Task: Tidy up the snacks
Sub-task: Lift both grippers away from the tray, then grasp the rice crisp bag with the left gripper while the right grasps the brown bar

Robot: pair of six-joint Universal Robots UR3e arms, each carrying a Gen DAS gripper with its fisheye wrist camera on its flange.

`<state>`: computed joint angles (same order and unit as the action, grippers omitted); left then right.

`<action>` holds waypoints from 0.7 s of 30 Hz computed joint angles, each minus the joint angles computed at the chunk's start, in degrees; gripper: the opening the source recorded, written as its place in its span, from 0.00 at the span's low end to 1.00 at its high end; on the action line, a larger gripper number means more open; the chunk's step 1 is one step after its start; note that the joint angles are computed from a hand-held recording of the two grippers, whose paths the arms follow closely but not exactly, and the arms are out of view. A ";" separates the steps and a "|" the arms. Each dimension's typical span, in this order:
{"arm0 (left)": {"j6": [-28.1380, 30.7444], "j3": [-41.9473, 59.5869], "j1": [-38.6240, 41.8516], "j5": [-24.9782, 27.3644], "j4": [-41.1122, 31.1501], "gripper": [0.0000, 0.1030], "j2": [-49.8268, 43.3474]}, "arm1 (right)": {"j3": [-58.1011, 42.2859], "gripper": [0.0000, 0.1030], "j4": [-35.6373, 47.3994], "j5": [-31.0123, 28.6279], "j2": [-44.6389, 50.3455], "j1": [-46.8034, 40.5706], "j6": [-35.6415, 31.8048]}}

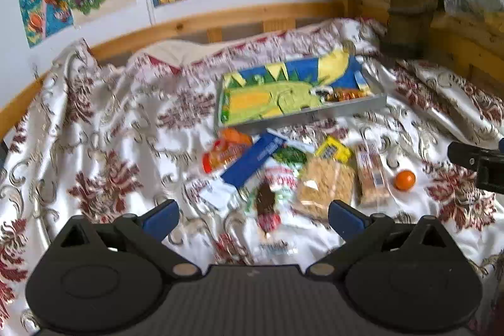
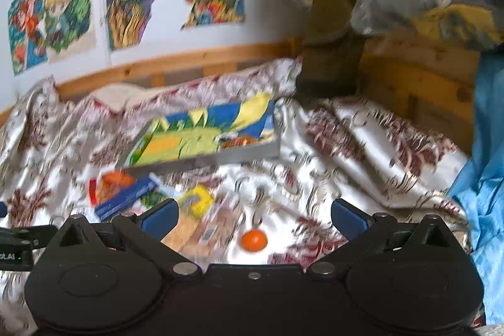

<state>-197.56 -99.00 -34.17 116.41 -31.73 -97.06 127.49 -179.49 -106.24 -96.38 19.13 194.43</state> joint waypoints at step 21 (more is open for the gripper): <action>19.73 8.03 4.50 -10.34 8.48 1.00 -17.42 | -15.34 0.99 19.79 33.14 10.35 -17.70 -8.13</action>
<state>-177.83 -90.97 -29.67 106.07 -23.24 -114.48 112.15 -159.69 -73.10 -86.03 1.43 186.30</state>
